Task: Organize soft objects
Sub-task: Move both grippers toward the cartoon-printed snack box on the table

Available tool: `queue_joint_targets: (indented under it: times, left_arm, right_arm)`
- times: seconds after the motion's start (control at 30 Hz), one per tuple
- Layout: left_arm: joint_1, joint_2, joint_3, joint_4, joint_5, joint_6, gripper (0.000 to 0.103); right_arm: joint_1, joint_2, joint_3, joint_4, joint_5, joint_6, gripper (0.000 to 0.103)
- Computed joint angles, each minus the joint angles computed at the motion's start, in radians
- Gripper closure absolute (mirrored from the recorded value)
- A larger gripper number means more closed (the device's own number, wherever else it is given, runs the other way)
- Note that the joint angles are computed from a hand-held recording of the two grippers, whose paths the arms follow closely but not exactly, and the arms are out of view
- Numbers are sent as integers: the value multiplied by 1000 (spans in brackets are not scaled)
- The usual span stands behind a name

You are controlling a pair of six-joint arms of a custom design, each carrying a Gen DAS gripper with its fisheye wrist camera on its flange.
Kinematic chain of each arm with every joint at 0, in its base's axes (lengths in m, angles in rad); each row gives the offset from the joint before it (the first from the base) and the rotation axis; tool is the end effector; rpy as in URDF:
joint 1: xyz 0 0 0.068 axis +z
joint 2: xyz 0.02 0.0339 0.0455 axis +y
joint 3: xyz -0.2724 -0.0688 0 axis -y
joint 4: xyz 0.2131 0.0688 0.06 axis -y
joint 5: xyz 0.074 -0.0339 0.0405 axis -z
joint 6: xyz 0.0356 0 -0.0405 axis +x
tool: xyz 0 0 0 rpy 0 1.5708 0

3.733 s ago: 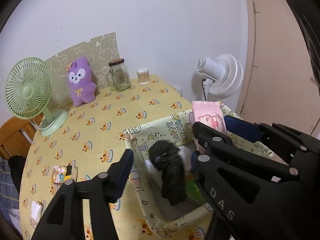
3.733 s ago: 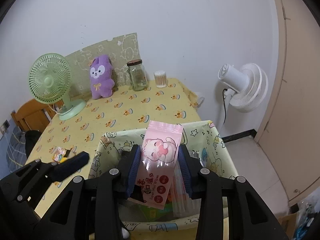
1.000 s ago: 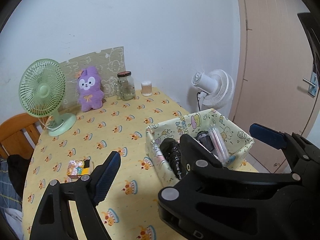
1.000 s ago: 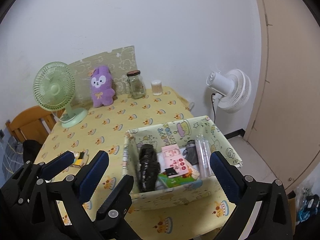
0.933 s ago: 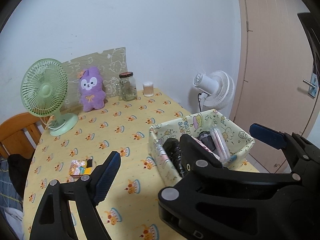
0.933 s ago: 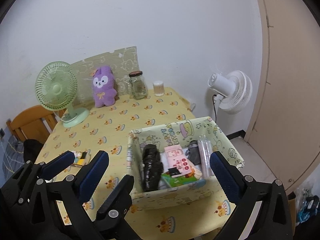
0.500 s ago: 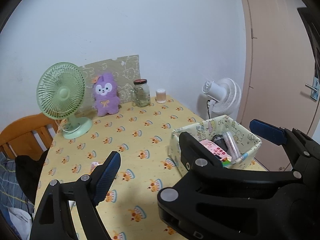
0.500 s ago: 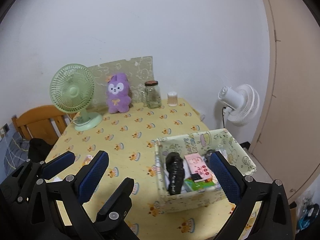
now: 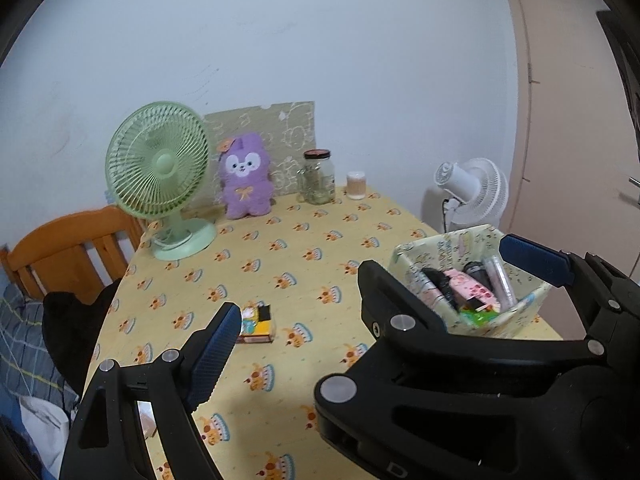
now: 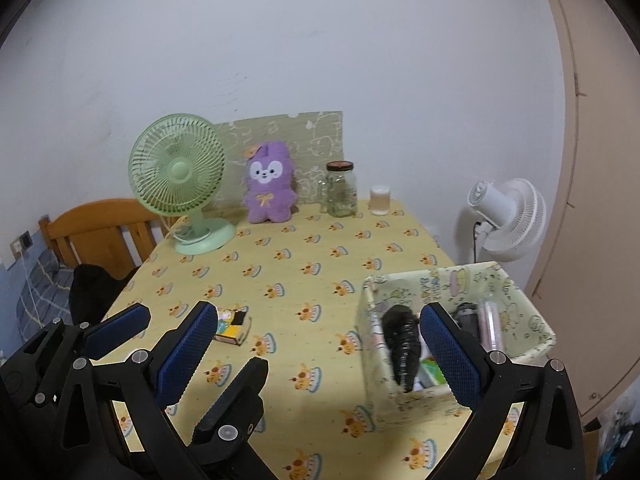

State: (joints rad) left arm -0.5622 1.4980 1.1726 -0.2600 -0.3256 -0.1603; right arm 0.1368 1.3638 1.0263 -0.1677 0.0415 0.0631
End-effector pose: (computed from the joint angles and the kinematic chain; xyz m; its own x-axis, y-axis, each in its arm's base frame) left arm 0.2693 -0.1562 0.3144 -0.5061 0.1401 -0.8510 0.2013 0.9787 0.0414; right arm 0.2784 0.0368 0.3131 -0.4848 -0.0031 -0.8746 -0.0699 0.9969 0.0351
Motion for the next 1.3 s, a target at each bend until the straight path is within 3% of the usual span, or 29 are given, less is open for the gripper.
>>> queue_joint_targets:
  times: [0.67,0.93,1.3]
  left_arm:
    - [154,69,-96,72,87,16,15]
    - [234,155,-106,109,163,-22,15]
    - [295,293,-11,77,164,-13,15]
  right_arm:
    - [104,201,-17,173,-15,-26,1]
    - [130,348,52,198,-34,-43,2]
    - [133,553,207,172,-93,-64,2]
